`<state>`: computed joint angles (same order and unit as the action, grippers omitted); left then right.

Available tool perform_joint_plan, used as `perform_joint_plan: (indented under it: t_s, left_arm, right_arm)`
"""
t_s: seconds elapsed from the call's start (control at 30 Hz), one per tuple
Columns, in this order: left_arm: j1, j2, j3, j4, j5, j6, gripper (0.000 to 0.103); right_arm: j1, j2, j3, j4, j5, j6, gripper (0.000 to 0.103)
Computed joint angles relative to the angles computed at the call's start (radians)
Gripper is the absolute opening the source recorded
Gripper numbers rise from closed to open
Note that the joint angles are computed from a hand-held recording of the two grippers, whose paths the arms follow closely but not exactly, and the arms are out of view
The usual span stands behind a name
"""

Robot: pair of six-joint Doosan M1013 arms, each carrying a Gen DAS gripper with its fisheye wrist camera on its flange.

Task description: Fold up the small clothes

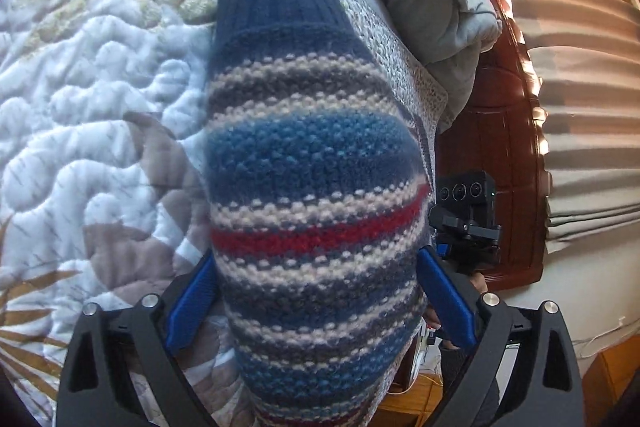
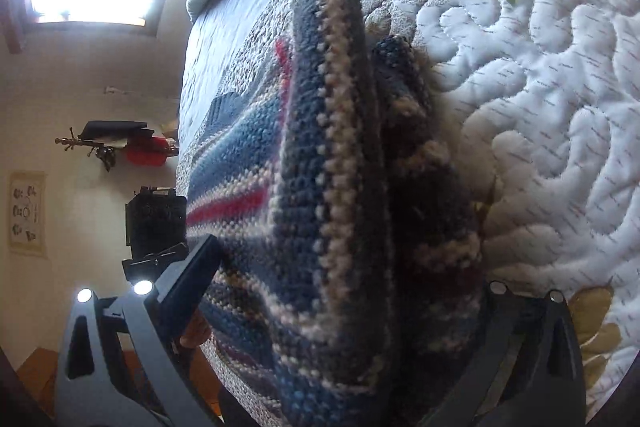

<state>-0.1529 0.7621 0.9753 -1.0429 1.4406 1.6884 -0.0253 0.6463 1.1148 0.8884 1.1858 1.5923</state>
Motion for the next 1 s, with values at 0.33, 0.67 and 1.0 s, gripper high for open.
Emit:
perform_joint_plan:
  t_s: [0.33, 0.67, 1.0]
  left_arm:
    - [-0.029, -0.041, -0.013, 0.173, -0.060, 0.031, 0.068]
    - [0.000, -0.130, 0.011, 0.249, -0.032, 0.034, 0.065]
    - [0.116, -0.305, 0.218, 0.255, -0.037, 0.119, 0.065]
  right_arm:
    - [0.041, -0.066, 0.058, -0.133, -0.109, -0.001, 0.043]
    - [0.114, -0.131, 0.058, -0.199, -0.151, 0.035, 0.039]
    - [0.258, -0.196, 0.112, -0.184, -0.239, 0.077, 0.039]
